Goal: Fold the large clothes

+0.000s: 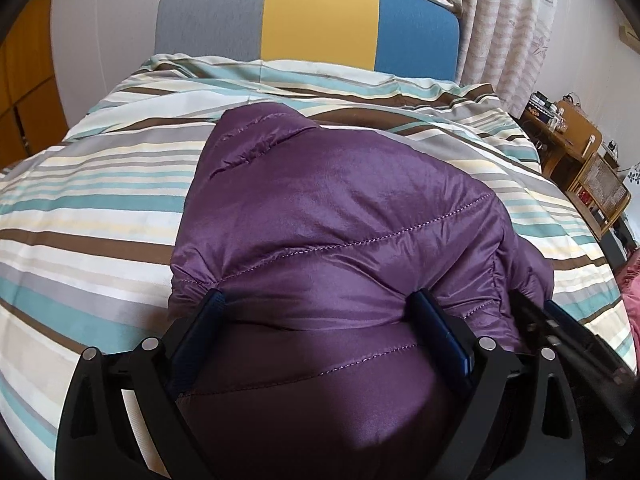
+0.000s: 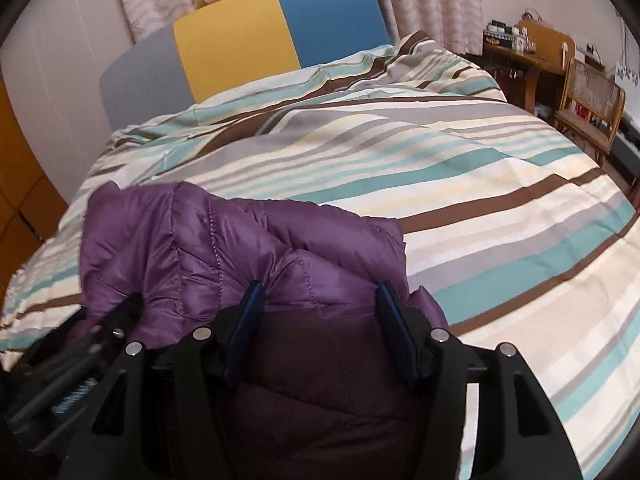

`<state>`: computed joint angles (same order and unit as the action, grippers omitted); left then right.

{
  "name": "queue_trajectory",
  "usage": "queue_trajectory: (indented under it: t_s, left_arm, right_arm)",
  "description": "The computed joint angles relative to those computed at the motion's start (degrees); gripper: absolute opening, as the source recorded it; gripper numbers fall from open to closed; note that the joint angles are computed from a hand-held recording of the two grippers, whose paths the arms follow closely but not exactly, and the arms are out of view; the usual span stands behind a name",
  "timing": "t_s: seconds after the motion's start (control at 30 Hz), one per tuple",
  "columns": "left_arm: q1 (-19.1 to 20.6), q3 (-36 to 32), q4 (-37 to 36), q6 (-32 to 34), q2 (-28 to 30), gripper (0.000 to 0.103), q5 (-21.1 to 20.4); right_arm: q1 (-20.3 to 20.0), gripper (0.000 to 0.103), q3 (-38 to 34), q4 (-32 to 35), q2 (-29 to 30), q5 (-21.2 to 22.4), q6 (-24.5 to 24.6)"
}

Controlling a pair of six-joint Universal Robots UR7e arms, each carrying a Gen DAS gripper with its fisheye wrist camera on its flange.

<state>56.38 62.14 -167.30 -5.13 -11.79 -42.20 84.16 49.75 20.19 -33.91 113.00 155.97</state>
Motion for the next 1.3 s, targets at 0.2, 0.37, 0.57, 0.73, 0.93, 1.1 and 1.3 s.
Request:
queue_trajectory:
  t_s: [0.2, 0.37, 0.57, 0.73, 0.93, 1.1, 1.3]
  left_arm:
    - [-0.6, -1.2, 6.2, -2.1, -0.5, 0.095, 1.2]
    - [-1.7, -4.3, 8.9, 1.3, -0.2, 0.095, 5.3]
    - [-0.4, -11.5, 18.2, 0.9, 2.9, 0.1, 5.4]
    - [0.3, -10.7, 12.0, 5.8, 4.0, 0.1, 4.8]
    - [1.5, -13.0, 14.3, 4.8, 4.9, 0.1, 1.9]
    - [1.1, -9.5, 10.5, 5.2, 3.3, 0.1, 1.4]
    - [-0.6, 1.1, 3.2, 6.4, -1.7, 0.1, 2.6]
  right_arm:
    - [-0.8, 0.058, 1.5, -1.1, -0.6, -1.7, 0.7]
    - [-1.5, 0.059, 2.2, -0.7, -1.5, -4.0, 2.2]
    - [-1.4, 0.06, 3.5, -1.8, -2.2, -4.0, 2.6]
    - [-1.0, 0.06, 3.3, -2.4, -1.9, -2.8, 2.1]
    - [-0.9, 0.06, 1.9, -2.3, -0.9, -1.9, 2.5]
    - [-1.0, 0.061, 2.7, -3.2, -1.2, -2.1, 1.9]
    - [-1.1, 0.064, 4.1, -4.0, -2.2, -3.3, 1.4]
